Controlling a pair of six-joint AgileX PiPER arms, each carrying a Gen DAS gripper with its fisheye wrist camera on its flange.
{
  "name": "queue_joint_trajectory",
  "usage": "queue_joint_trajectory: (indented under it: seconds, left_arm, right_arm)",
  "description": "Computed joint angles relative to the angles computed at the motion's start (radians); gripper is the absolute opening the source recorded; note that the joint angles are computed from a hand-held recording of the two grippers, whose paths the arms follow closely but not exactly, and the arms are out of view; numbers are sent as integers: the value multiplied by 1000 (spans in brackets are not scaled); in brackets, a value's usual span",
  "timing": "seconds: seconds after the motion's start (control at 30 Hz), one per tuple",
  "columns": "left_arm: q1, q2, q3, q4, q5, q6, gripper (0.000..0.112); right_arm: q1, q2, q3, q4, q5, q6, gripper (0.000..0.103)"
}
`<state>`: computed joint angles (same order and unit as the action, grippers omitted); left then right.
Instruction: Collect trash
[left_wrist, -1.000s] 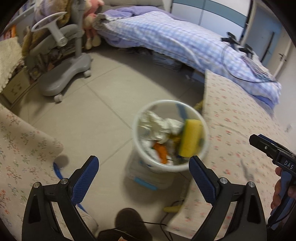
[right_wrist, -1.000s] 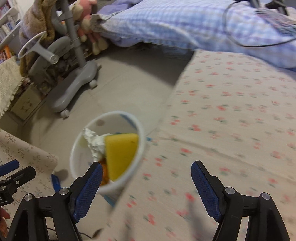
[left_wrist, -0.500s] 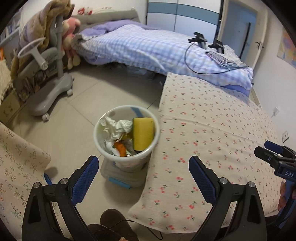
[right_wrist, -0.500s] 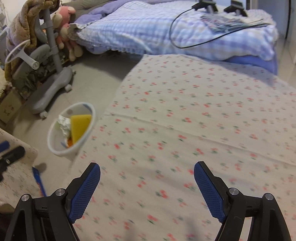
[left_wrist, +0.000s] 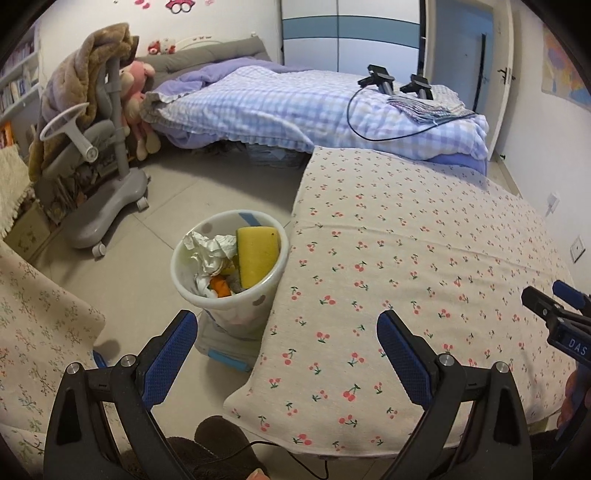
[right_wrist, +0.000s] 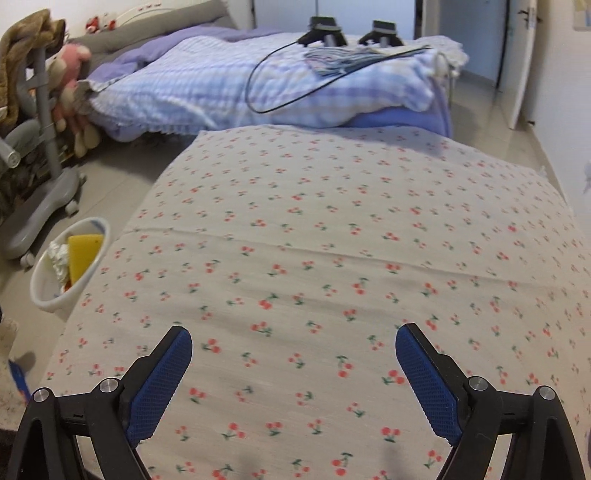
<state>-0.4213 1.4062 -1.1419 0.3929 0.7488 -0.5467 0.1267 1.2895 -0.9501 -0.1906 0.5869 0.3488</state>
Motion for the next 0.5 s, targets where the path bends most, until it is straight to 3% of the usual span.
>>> queue_joint_trajectory:
  seconds: [0.5]
  left_arm:
    - [-46, 6, 2, 76, -4, -96, 99]
  right_arm:
    - [-8, -10, 27, 37, -28, -35, 93]
